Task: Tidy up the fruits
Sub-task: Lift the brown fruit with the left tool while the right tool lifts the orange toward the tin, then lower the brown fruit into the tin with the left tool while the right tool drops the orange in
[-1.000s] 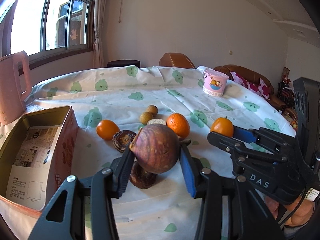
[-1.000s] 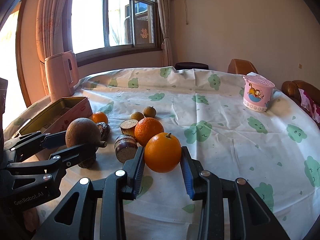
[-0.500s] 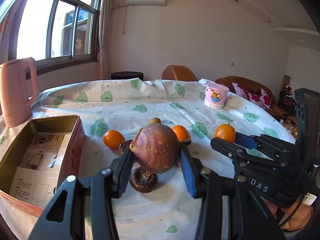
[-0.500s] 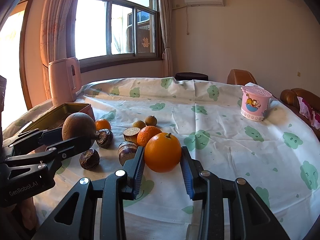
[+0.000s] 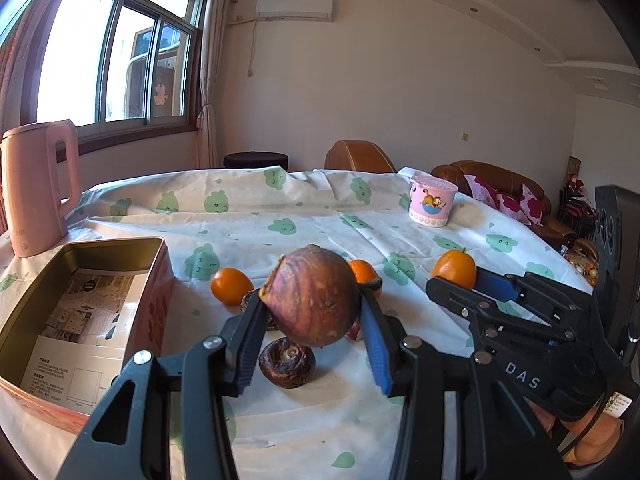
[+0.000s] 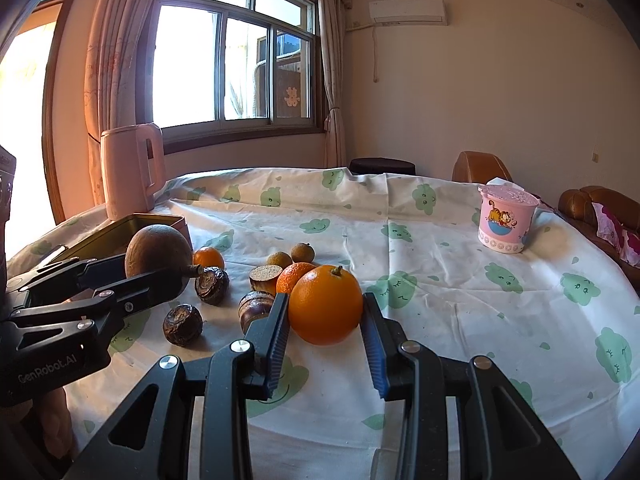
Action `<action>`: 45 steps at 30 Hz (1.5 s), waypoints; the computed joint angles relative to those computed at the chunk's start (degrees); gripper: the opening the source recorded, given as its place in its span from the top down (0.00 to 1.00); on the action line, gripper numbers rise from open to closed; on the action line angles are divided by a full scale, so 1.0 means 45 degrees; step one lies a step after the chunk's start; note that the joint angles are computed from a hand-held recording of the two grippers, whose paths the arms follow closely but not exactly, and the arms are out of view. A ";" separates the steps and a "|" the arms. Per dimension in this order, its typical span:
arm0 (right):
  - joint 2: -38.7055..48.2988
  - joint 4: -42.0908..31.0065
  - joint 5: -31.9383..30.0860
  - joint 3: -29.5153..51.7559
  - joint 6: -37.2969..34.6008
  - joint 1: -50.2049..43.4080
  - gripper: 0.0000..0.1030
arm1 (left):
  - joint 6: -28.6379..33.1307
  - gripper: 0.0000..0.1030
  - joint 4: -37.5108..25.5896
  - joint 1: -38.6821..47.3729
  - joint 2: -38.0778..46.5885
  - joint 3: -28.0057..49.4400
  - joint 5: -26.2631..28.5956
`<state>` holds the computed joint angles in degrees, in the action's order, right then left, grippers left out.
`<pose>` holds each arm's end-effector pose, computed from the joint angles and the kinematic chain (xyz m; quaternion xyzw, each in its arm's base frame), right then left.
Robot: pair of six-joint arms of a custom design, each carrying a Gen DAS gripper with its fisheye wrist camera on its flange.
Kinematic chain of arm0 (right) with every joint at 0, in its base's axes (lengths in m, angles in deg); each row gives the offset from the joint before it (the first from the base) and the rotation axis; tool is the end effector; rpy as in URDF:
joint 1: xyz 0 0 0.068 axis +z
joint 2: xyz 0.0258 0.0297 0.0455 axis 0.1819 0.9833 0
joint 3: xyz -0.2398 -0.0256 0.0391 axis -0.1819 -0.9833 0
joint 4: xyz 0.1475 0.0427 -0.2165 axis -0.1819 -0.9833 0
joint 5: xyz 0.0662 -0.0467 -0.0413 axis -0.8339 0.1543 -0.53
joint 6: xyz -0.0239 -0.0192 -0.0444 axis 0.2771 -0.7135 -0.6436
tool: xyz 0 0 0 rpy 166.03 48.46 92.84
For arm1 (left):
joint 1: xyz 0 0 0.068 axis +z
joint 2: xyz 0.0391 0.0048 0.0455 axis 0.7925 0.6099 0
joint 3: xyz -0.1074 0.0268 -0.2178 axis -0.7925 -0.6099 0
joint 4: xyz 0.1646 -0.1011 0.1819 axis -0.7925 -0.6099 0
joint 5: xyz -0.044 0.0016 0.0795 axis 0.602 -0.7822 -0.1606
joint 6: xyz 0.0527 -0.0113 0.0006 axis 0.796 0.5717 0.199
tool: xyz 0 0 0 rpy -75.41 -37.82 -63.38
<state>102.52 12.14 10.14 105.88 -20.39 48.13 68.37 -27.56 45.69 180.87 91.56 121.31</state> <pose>0.2775 0.1792 0.0574 0.1742 0.8266 -0.0874 0.5280 0.3695 -0.0680 0.0927 0.3545 0.7682 -0.2746 0.4570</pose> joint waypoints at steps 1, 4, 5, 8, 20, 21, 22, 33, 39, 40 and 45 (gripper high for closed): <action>0.0000 0.0072 0.0052 -0.0024 -0.0039 0.0028 0.64 | -0.0036 0.54 0.0040 0.0000 -0.0023 -0.0020 -0.0003; -0.0005 0.0305 0.0240 -0.0107 -0.0145 0.0129 0.64 | -0.0171 0.54 0.0419 0.0030 -0.0112 -0.0240 -0.0017; 0.0005 0.0432 0.0311 -0.0151 -0.0200 0.0162 0.64 | -0.0243 0.54 0.0592 0.0038 -0.0149 -0.0328 -0.0041; 0.0034 0.0752 0.0565 -0.0258 -0.0388 0.0255 0.64 | -0.0411 0.54 0.1109 0.0114 -0.0243 -0.0582 -0.0112; 0.0069 0.0109 0.1095 0.0082 -0.0268 0.0431 0.64 | -0.0850 0.54 0.1510 0.0638 -0.0325 -0.0454 -0.0411; 0.0050 0.0084 0.1040 0.0107 -0.0276 0.0414 0.64 | -0.0852 0.54 0.1432 0.0682 -0.0301 -0.0373 -0.0427; 0.0026 0.0078 0.0978 0.0132 -0.0292 0.0397 0.64 | -0.0876 0.54 0.1412 0.0688 -0.0313 -0.0362 -0.0502; -0.0194 -0.0036 0.0222 0.1133 -0.1526 0.0384 0.64 | -0.0912 0.54 0.0892 0.1306 -0.0151 0.0285 -0.0686; -0.0015 -0.0251 -0.0285 0.2174 -0.2410 0.0338 0.64 | -0.0874 0.54 0.0551 0.1625 0.0142 0.0831 -0.0886; 0.0059 -0.0311 -0.0361 0.2393 -0.2546 0.0333 0.64 | -0.0864 0.54 0.0517 0.1674 0.0187 0.0907 -0.0938; 0.0417 -0.0777 -0.0626 0.3542 -0.3230 0.0353 0.64 | -0.0836 0.54 0.0206 0.1942 0.0481 0.1440 -0.1060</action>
<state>104.39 8.64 7.32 121.82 -34.92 49.72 64.61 -26.63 54.43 183.04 98.04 116.54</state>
